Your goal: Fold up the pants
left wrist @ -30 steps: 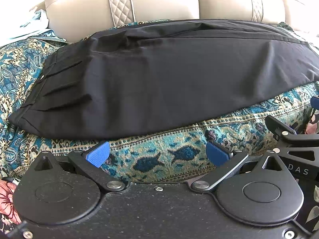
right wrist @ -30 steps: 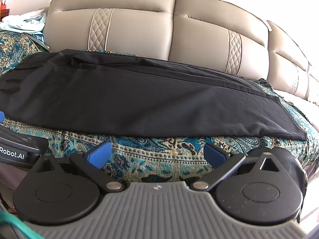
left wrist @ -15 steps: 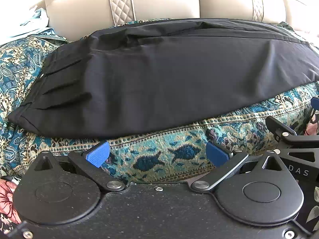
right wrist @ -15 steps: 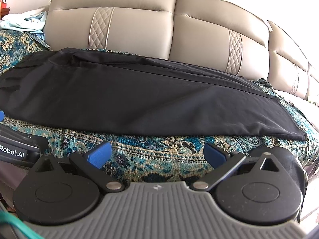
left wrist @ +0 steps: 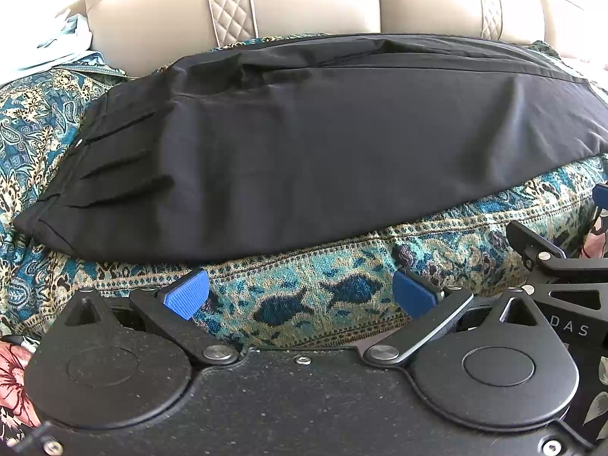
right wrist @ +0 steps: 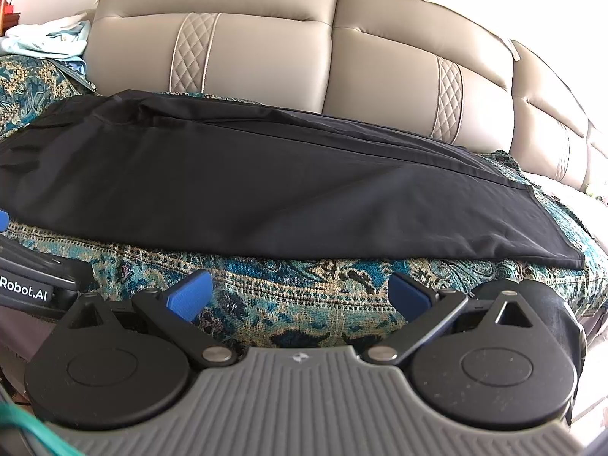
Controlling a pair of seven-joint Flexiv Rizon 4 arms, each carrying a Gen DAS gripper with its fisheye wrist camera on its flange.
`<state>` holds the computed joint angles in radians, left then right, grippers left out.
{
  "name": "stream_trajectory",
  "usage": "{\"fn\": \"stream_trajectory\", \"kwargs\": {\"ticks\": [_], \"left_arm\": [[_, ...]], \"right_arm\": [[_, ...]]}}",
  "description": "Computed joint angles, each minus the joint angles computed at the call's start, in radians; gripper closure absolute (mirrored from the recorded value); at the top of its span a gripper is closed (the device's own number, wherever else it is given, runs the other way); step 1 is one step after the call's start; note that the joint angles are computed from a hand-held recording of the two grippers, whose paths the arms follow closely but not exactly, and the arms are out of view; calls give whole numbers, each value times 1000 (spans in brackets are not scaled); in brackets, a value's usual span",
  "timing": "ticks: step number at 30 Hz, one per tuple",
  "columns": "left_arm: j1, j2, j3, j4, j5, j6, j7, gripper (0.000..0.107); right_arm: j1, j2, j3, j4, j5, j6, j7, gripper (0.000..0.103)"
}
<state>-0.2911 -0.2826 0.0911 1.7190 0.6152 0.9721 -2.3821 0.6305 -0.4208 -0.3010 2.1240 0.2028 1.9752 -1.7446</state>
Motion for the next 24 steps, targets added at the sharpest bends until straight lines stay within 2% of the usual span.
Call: {"fn": "stream_trajectory", "kwargs": {"ticks": [24], "left_arm": [[1,1,-1,1,-3,-4,0,4]], "right_arm": [[20,-5,-16,1,12,1,-8,0]]}}
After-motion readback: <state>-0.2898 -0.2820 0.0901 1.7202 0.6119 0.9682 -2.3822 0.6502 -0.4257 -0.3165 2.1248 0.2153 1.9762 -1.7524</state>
